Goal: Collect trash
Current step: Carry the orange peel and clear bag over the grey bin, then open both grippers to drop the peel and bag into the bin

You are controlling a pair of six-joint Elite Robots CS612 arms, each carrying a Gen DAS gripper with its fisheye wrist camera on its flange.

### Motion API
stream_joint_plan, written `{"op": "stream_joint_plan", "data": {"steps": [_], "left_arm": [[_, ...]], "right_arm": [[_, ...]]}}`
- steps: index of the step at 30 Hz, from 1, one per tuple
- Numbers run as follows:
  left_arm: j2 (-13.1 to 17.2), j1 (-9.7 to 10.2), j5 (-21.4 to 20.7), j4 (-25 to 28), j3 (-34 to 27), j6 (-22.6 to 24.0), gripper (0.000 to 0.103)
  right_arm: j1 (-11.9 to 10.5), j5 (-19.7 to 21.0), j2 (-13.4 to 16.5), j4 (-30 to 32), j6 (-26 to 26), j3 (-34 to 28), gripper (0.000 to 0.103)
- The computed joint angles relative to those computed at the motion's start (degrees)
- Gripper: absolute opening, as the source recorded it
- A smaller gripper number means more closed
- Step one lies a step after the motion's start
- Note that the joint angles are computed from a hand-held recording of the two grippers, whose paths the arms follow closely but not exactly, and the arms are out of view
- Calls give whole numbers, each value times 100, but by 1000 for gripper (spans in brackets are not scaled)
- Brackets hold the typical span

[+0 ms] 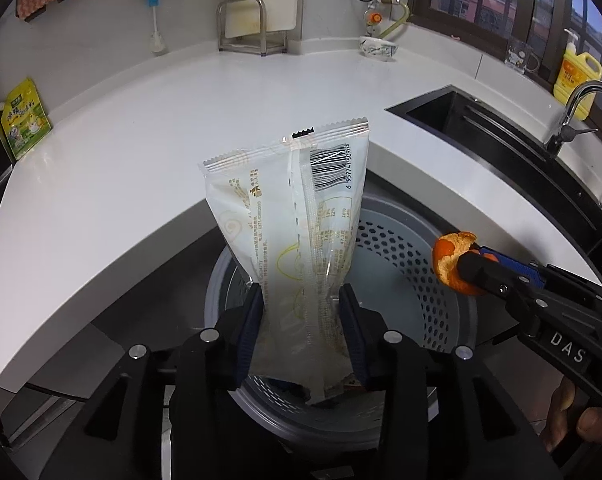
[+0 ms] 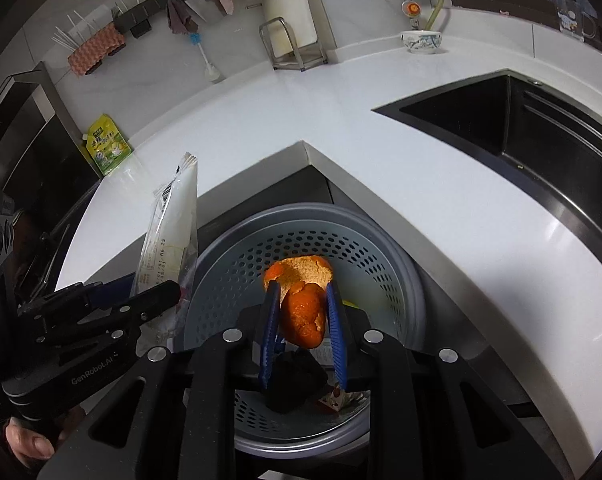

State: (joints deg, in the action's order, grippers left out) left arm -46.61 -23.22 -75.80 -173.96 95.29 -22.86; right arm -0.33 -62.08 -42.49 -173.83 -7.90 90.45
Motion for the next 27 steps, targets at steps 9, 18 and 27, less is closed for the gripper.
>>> {"op": "stream_joint_plan", "data": {"steps": [9, 18, 27], "left_arm": [[50, 28, -23, 141, -58, -57, 59], [37, 61, 15, 122, -46, -212, 72], [-11, 52, 94, 17, 19, -278, 80]], "right_arm": [[40, 61, 132, 302, -19, -185, 24], [10, 78, 116, 20, 133, -134, 50], [-6, 110, 105, 24, 167, -122, 50]]}}
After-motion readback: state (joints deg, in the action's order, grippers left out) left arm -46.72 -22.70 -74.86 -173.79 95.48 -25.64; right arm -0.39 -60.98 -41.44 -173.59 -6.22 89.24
